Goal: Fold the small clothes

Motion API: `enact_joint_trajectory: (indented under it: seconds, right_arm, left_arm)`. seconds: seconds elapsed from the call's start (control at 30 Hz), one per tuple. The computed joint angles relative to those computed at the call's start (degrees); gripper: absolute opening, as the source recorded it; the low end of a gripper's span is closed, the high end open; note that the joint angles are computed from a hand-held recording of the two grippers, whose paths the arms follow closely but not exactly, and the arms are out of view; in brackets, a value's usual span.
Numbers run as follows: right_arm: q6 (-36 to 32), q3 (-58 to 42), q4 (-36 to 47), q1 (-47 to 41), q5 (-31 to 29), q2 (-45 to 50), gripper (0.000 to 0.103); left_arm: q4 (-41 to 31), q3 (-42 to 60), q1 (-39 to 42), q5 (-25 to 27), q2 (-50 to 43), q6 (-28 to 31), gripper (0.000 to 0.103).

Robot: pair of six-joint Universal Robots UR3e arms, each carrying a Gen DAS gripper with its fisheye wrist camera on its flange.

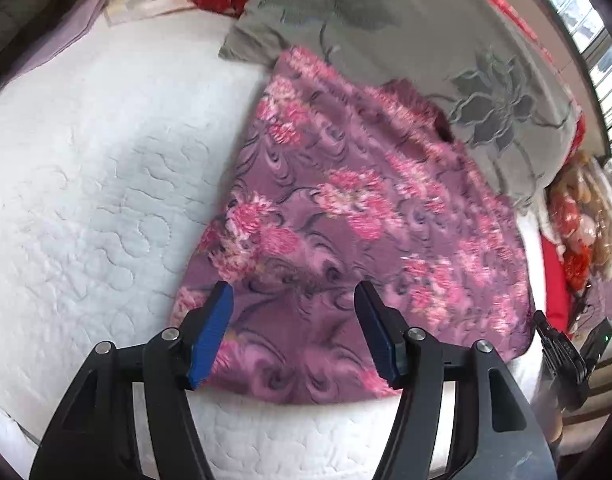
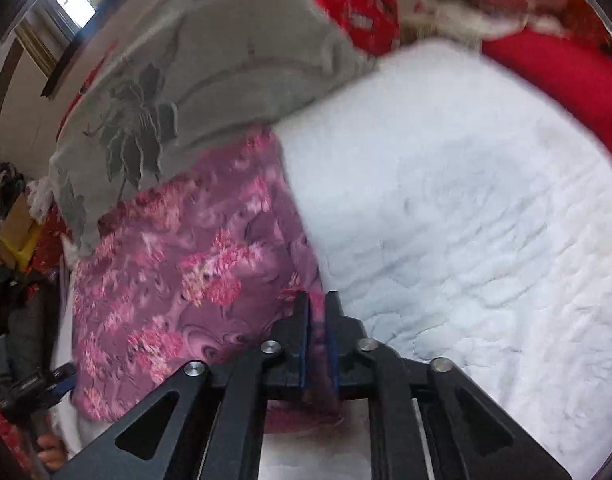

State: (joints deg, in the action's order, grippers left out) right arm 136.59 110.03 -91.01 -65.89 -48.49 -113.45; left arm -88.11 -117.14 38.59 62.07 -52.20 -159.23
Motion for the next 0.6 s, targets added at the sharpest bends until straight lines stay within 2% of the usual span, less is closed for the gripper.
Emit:
enact_joint_trajectory:
  seconds: [0.03, 0.1, 0.13, 0.17, 0.23, 0.27, 0.33, 0.4, 0.47, 0.53, 0.6]
  right_arm:
    - [-4.7, -1.2, 6.1, -2.3, 3.6, -1.8, 0.014]
    - [-7.5, -1.1, 8.5, -2.3, 5.2, -2.9, 0.028]
    - [-8.2, 0.0, 7.6, -1.5, 4.7, -3.1, 0.039]
    - [-6.6, 1.0, 4.6, 0.6, 2.8, -2.0, 0.042]
    - [0.0, 2.9, -6.0, 8.2, -7.1, 3.3, 0.043]
    - [0.9, 3.1, -7.8, 8.9, -8.4, 2.8, 0.041]
    - [0.4, 1.4, -7.1, 5.9, -3.9, 1.7, 0.041]
    - [4.0, -2.3, -8.0, 5.6, 0.1, 5.1, 0.043]
    - [12.8, -9.7, -12.5, 10.3, 1.3, 14.3, 0.049]
    - [21.8, -17.7, -17.9, 17.7, -1.1, 24.9, 0.055]
    - [28.8, -24.9, -23.0, 23.9, -6.6, 33.7, 0.055]
  left_arm:
    - [-1.8, -0.3, 1.0, -1.1, 1.6, 0.8, 0.062]
    - [-0.5, -2.2, -0.7, 0.4, 2.2, -0.6, 0.063]
    - [1.9, -3.3, -2.6, 2.0, 1.2, -2.2, 0.063]
    - [4.8, -4.4, -5.2, 4.4, -0.6, -4.0, 0.063]
    - [7.6, -5.0, -7.4, 5.7, -1.1, -4.9, 0.063]
    - [6.1, -3.8, -7.1, 5.1, -0.7, -4.0, 0.063]
    - [3.4, -1.4, -5.5, 2.2, -1.4, -2.1, 0.063]
    - [5.3, 1.1, -6.2, 0.9, -4.9, -4.2, 0.063]
    - [10.3, 3.6, -9.0, 0.5, -10.8, -8.2, 0.063]
    - [16.4, 6.2, -12.6, 2.0, -17.8, -12.2, 0.063]
    - [20.0, 9.7, -15.9, 4.6, -24.1, -15.2, 0.063]
